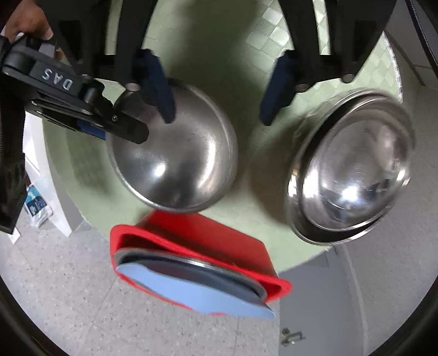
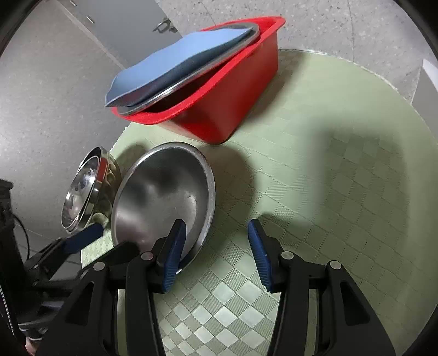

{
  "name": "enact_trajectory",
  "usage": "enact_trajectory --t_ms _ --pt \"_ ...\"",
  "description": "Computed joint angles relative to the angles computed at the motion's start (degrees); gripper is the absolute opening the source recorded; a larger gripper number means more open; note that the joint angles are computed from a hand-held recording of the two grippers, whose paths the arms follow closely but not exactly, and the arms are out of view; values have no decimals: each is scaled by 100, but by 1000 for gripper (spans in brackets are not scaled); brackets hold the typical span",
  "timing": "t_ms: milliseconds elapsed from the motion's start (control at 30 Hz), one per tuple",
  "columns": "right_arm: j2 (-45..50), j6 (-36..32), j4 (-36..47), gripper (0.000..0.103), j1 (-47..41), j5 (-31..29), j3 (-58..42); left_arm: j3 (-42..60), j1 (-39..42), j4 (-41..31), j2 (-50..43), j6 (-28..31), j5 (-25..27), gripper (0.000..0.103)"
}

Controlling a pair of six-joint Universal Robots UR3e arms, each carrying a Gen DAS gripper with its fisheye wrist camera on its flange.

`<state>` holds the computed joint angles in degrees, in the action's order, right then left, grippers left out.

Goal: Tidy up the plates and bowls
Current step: 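Grasp the rim of the small steel bowl with both grippers, then lift the small steel bowl and lower it into the nested steel bowls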

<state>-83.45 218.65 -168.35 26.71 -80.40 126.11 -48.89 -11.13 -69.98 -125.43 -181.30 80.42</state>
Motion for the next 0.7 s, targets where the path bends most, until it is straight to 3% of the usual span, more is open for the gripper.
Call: enact_trajectory --t_ms 67,133,267,500,700 --pt "2 -34 -57 43 -35 63 37 205 10 -75 -186 34 -43 42" --pt "30 -20 -165 34 -78 192 83 498 67 -248 -401 143 -243 18" --pt "-22 158 -51 21 116 20 -27 1017 80 -486 -661 435 -399 19" --pt "-574 728 562 21 675 -775 -324 878 330 -524 -329 1094 -914 19" --pt "-248 1310 1245 21 1543 -1678 -1530 296 876 -434 356 1701 -1326 19"
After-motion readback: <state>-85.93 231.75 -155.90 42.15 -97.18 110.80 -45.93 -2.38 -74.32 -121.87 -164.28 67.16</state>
